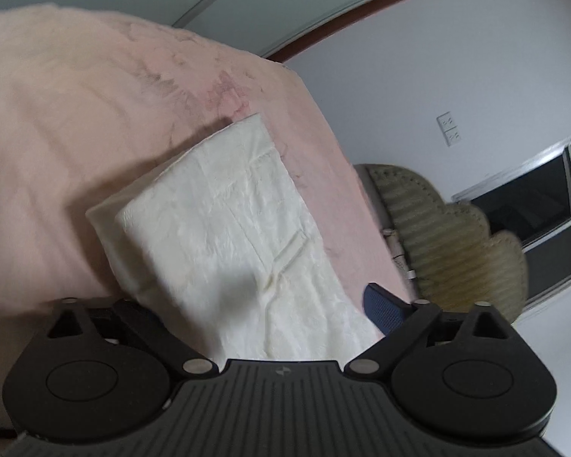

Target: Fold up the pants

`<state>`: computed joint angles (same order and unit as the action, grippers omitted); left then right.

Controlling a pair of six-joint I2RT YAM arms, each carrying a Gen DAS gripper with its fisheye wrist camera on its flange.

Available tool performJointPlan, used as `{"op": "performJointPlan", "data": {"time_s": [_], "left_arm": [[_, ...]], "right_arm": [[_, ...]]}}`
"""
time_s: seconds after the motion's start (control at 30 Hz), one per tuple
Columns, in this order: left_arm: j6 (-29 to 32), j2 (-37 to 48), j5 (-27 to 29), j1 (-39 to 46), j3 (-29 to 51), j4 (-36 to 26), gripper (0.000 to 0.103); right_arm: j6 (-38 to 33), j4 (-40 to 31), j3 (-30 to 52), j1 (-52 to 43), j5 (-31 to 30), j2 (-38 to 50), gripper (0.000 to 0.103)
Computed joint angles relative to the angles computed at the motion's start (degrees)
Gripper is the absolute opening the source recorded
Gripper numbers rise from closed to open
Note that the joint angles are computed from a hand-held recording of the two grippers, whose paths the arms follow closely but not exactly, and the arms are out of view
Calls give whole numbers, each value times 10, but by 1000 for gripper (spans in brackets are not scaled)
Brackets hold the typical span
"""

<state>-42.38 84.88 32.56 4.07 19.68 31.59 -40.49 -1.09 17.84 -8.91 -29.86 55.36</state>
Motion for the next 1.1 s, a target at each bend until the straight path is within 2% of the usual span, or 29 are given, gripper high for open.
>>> {"op": "performJointPlan", "data": {"time_s": [0.03,0.1,0.17,0.2,0.27,0.3,0.4,0.47,0.57,0.7,0.8,0.9,1.0,1.1], "left_arm": [[13,0,-25,-10,6,-10,76],[41,-4,-80,-32,13,-39,32],[59,-2,-109,-37,6,-35,16],[64,-1,-104,-33,-3,-19,14],[88,-12,-114,-39,-14,-8,11],[110,-29,-140,-54,-21,-9,9],[184,-113,-243,-127,-48,-17,8],[221,-191,-309,-189,-62,-46,8],[264,-281,-372,-273,-66,-86,8],[313,-341,-422,-378,-56,-125,8],[342,-338,-439,-441,-49,-120,8],[369,-305,-459,-502,-37,-102,8],[390,-245,-460,-547,-25,-59,8],[403,-187,-469,-596,-9,-26,9]], "right_arm": [[8,-19,16,-31,-29,-4,55],[29,5,42,-64,-34,22,55],[38,37,71,-61,6,88,55],[40,42,92,-57,23,135,55],[36,8,147,-44,56,235,55],[36,10,158,-47,46,266,55],[37,5,161,-68,8,262,55],[40,19,149,-85,-25,238,56],[47,41,150,-96,-30,225,56],[29,55,162,-121,-49,229,56],[-12,46,163,-166,-112,222,56],[-92,12,161,-223,-189,208,56],[-174,-7,168,-274,-229,218,56],[-238,-60,196,-335,-272,245,57]]}}
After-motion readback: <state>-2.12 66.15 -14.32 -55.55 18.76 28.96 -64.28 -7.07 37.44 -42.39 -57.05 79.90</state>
